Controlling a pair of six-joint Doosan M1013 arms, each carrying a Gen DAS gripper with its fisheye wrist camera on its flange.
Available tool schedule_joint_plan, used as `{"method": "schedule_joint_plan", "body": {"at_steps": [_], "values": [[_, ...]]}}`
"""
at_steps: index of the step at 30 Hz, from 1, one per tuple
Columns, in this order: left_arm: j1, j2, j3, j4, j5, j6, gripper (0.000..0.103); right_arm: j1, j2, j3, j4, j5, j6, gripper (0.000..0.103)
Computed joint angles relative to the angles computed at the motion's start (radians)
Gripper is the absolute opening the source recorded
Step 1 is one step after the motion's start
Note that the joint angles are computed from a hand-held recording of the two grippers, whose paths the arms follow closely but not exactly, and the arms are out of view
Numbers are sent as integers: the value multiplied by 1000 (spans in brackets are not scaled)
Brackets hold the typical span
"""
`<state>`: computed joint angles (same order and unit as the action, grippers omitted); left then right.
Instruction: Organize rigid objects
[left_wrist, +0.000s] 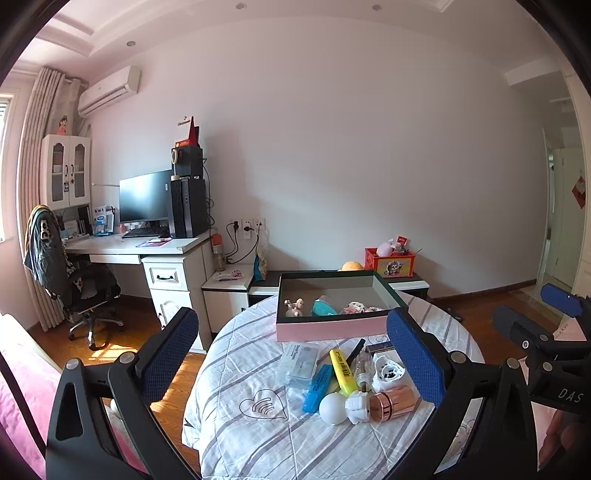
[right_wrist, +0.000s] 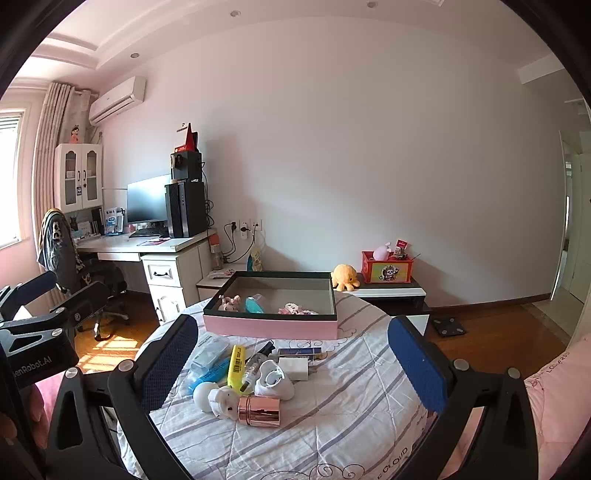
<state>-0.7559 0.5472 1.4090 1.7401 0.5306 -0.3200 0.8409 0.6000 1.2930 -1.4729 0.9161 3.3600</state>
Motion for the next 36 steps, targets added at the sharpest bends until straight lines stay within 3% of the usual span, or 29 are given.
{"method": "schedule_joint_plan", "body": {"at_steps": [10, 15, 24, 30, 36], "values": [[26, 42, -38, -143, -36, 119, 103, -24, 11, 4, 73, -17, -15, 103], [52, 98, -100, -422, -56, 374, 103, -51, 33, -8, 159, -48, -60, 103], [89, 192, -217, -822, -46, 758, 103, -132, 123, -105, 493, -188, -353, 103], [104, 231, -277, -945, -21, 873, 103, -182, 175, -185, 720, -253, -572, 102], [116, 265, -326, -1031, -3, 949, 103, -218, 225, -266, 966, -256, -820, 93]]}}
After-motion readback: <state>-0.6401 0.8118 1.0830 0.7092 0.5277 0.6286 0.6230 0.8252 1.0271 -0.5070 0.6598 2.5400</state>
